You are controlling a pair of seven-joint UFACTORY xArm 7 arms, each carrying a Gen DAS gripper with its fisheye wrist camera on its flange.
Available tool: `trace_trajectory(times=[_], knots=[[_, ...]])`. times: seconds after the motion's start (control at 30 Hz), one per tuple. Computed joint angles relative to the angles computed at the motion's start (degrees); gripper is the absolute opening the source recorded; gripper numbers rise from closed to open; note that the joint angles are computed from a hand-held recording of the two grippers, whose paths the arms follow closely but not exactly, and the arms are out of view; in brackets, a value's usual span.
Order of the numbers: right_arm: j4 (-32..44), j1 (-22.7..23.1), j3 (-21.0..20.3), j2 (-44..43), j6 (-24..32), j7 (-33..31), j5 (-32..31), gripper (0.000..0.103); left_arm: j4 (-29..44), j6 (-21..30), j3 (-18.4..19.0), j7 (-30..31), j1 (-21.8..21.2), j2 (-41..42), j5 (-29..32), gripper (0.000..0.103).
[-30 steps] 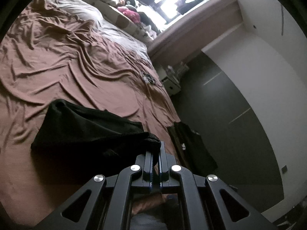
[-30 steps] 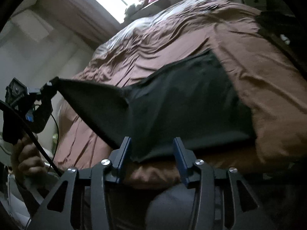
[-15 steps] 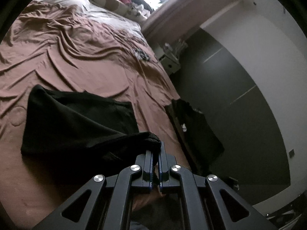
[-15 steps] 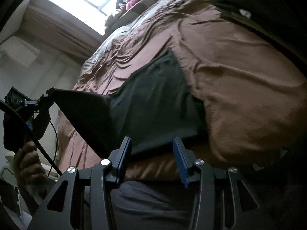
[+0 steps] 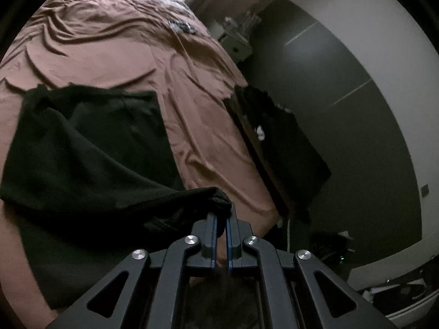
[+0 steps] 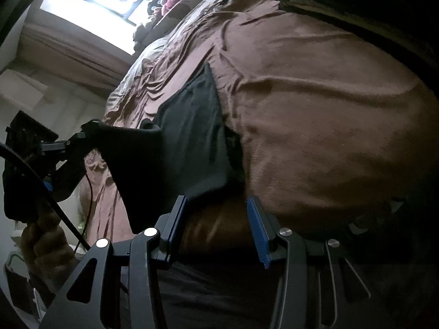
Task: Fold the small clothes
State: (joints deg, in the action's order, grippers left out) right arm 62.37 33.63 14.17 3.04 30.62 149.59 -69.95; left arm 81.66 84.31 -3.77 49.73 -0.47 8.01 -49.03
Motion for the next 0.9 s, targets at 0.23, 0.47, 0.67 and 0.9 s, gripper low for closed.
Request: trace_trajectory(times=[0.23,0.47,0.67,0.9], knots=[[-1.0,-0.1,0.1,-0.3,-0.7,1.5,-0.7,0.042,-1.4,0.4,-0.6,-1.5,-1.3,0.7,3.5,0.064],[-0.1,0.6,0.8,-0.2,1.2,1.1,-3.0,0.042,-0.5,-1.6,1.4,-1.7,1.0,-0.5,4.7,0.074],[3.0,2.3,1.3,1.2,5.1,-4.5,-2.2,0.042,2.5,-3.2,2.5,-1.9,3.3,0.9,6.7,0.074],[8.2,3.3,-0.3,4.8,6.8,-20.5,5.5,0.042,7.0,-2.4,2.9,-2.1,7.0,4.4,7.0,0.074]])
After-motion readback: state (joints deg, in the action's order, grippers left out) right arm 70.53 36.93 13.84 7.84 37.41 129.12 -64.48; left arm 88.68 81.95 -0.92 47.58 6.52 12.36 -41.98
